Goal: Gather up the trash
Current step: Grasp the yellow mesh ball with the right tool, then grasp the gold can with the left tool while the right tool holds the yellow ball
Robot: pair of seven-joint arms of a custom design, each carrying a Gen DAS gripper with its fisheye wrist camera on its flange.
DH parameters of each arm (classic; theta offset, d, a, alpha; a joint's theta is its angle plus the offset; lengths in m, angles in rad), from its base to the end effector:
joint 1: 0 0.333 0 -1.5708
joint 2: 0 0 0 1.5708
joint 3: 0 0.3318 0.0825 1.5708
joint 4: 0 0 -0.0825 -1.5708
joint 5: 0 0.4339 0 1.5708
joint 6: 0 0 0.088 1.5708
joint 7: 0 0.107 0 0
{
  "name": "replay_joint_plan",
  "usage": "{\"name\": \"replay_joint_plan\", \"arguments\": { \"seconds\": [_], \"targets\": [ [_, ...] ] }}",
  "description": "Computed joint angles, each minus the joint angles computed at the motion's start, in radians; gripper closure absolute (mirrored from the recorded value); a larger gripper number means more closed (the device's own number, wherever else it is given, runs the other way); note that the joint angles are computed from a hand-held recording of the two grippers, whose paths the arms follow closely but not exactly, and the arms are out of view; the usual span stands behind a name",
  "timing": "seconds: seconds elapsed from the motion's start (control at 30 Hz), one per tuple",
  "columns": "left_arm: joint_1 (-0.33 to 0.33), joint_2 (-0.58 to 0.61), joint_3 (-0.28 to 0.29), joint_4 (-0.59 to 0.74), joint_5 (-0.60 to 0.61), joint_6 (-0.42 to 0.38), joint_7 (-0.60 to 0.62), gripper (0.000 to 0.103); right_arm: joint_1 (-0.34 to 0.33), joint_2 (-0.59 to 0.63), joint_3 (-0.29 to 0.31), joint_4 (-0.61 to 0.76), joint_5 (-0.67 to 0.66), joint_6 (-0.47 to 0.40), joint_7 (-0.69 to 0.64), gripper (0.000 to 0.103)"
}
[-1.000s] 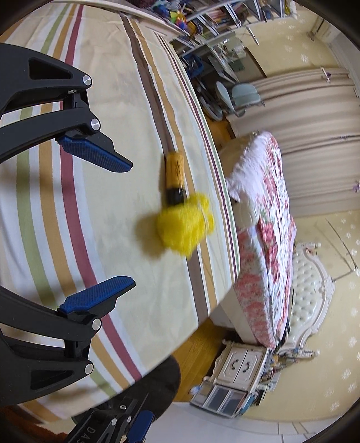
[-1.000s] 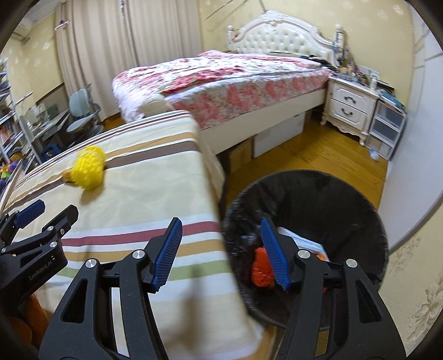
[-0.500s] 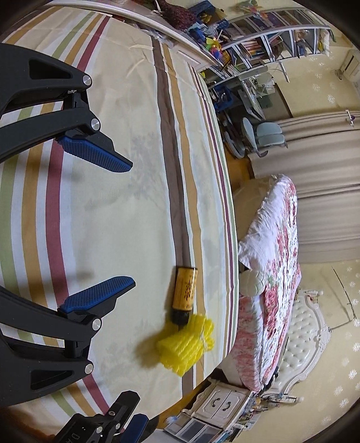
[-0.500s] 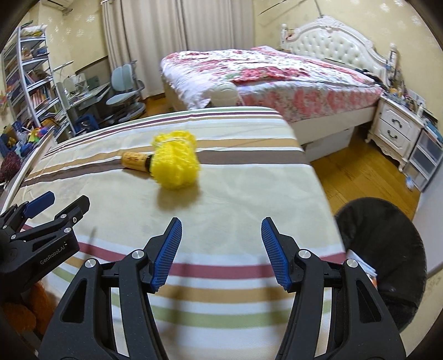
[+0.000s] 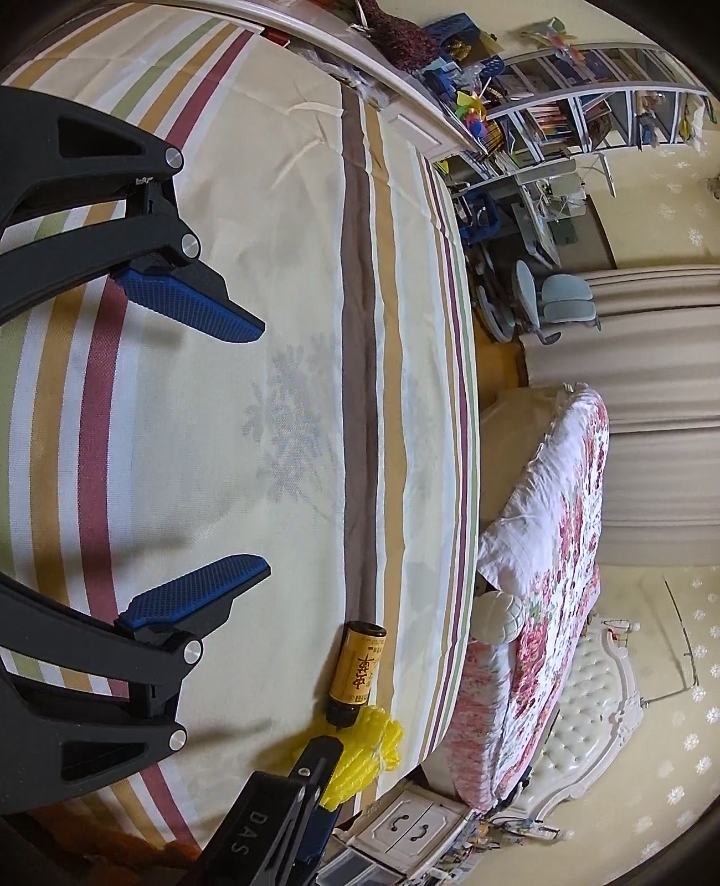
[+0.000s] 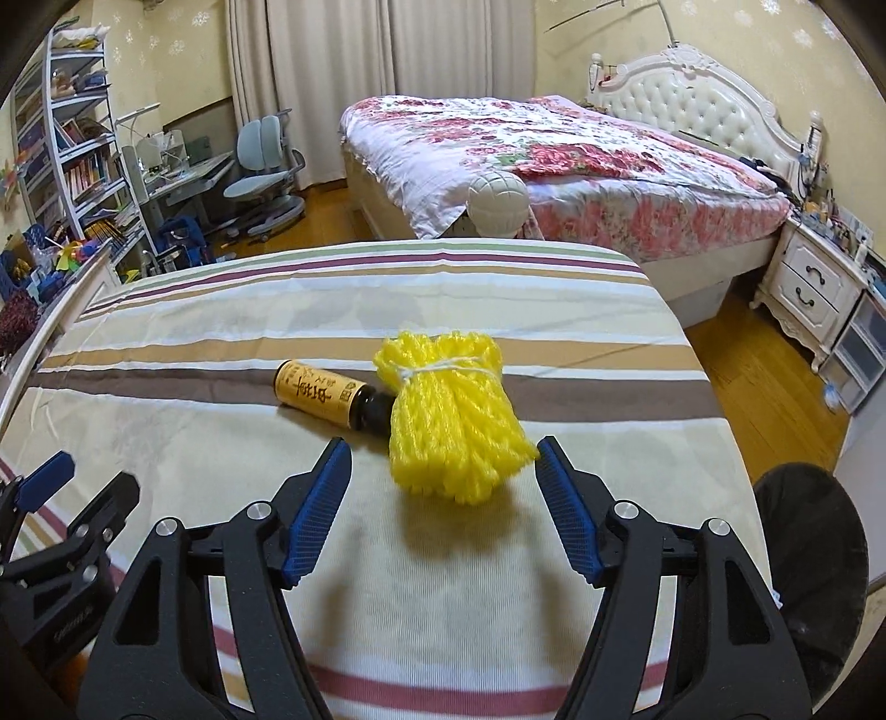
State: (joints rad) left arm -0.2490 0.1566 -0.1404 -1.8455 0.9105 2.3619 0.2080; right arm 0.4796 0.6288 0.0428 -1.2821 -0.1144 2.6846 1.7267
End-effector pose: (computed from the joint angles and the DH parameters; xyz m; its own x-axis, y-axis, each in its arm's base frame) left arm 0.6380 -0.2463 0.4775 0.4247 -0.9048 -0.0322 -0.6440 -0.2769 -0.7132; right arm 0.7278 0.4113 0.4710 0.4267 -0.9040 -0.0265 -0.6532 -0.2878 -0.7003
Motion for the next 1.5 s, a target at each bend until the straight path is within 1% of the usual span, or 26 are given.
{"name": "replay_joint_plan", "arguments": {
  "seconds": [0.03,0.1,0.13,0.2,0.27,0.43,0.6,0.67,0.93,1.07,1.27,1.5],
  "targets": [
    [0.000,0.001,0.000,0.001,0.000,0.002,0.003,0.026,0.002,0.008,-0.003,0.013,-0.001,-0.010,0.004,0.040],
    [0.000,0.007,0.000,0.006,0.000,0.007,0.012,0.026,-0.007,0.021,0.005,0.034,0.012,-0.033,-0.003,0.058],
    [0.000,0.011,0.001,0.010,0.000,0.007,0.016,0.026,-0.012,0.026,0.010,0.041,0.020,-0.042,-0.008,0.058],
    [-0.003,0.023,0.001,0.024,-0.004,0.008,0.028,0.025,-0.011,0.023,0.003,0.034,0.019,-0.034,-0.004,0.060],
    [-0.007,0.035,0.003,0.039,-0.006,0.013,0.035,0.025,-0.005,0.013,-0.015,0.017,0.005,-0.022,0.013,0.060],
    [-0.026,0.081,0.010,0.096,-0.020,0.023,0.067,0.025,-0.013,0.002,-0.035,-0.003,-0.017,-0.011,0.039,0.060],
    [-0.057,0.152,0.024,0.192,-0.036,0.009,0.118,0.025,-0.035,-0.009,-0.029,-0.024,-0.016,-0.001,0.040,0.060],
    [-0.070,0.180,0.033,0.230,-0.046,0.003,0.135,0.025,-0.048,-0.003,-0.017,-0.013,-0.005,-0.007,0.027,0.060],
    [-0.112,0.254,0.064,0.332,-0.079,-0.010,0.198,0.025,-0.050,0.014,-0.022,0.010,-0.001,-0.014,0.021,0.060],
    [-0.122,0.276,0.074,0.363,-0.101,-0.012,0.218,0.025,-0.059,0.030,-0.018,0.038,0.009,-0.027,0.014,0.060],
    [-0.129,0.285,0.091,0.376,-0.113,0.010,0.206,0.025,-0.067,0.048,-0.012,0.067,0.024,-0.042,-0.004,0.060],
    [-0.135,0.305,0.100,0.413,-0.119,-0.001,0.221,0.025,-0.075,0.072,-0.004,0.104,0.048,-0.073,-0.020,0.060]
  ]
}}
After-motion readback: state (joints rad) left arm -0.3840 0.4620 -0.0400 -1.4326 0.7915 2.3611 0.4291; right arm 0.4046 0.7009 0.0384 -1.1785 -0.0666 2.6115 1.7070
